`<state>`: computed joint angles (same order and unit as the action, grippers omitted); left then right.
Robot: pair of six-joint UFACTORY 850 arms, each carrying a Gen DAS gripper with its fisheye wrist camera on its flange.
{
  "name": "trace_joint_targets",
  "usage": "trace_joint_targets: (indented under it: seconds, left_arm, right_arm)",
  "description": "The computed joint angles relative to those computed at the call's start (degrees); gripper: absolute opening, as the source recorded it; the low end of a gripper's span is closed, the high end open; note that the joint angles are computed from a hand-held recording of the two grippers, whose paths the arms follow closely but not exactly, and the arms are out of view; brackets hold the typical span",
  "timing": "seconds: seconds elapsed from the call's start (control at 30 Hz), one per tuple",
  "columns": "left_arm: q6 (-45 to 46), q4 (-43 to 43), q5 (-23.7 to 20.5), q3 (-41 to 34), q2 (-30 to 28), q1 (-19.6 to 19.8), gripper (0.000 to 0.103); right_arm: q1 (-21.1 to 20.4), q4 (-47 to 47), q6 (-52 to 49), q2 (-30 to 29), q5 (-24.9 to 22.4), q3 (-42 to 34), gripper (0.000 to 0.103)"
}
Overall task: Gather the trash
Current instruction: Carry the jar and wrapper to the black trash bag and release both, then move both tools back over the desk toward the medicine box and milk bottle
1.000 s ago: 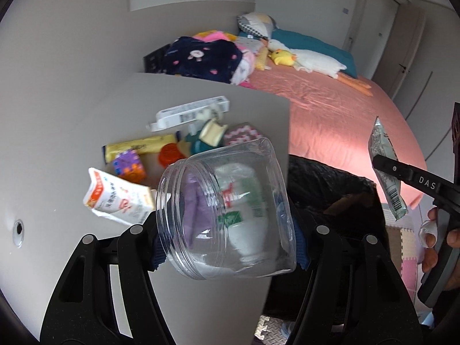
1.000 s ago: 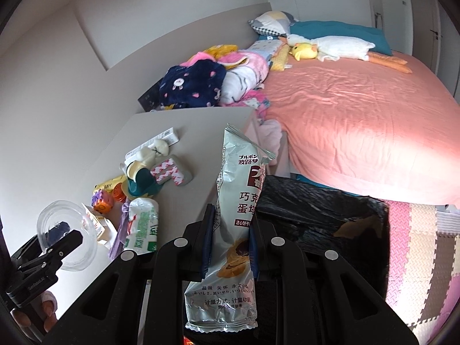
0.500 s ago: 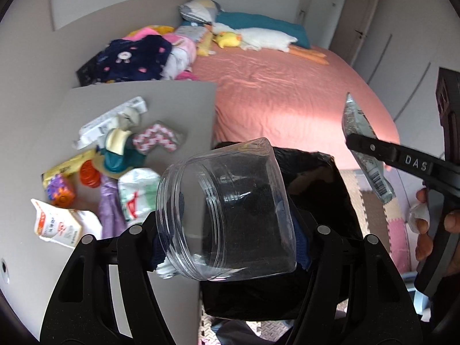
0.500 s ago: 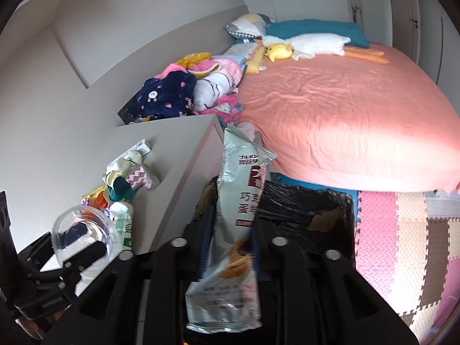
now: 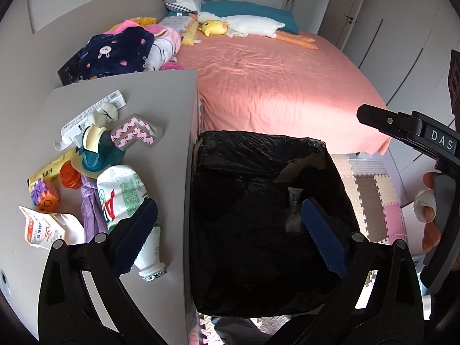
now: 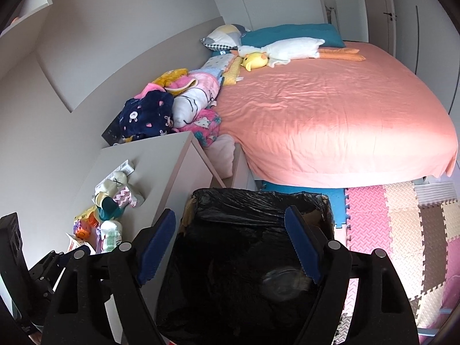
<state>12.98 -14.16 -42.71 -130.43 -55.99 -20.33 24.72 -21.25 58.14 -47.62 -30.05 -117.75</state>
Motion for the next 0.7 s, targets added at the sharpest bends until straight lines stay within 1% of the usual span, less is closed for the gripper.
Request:
trace_joint_targets:
  seconds: [0.13,0.33,0.7]
  left_arm:
    - [-0.5,0.3,0.1,0.5,0.3,0.4,0.097]
    - [-0.4,-0.1,1.5,3.2,1.8,1.1,0.097]
    - [-2.5,0.7,5.0,8.8,5.0,3.1,0.097]
  right_arm:
    - [0.3,0.0,-0.4,-0.6,-0.5,-1.0,0.079]
    - [0.9,1.5,-2.8,-2.9,-2.4,-4.8,0.079]
    - [2.3,4.9,-8.6,-9.0,-6.5,-15.2,0.079]
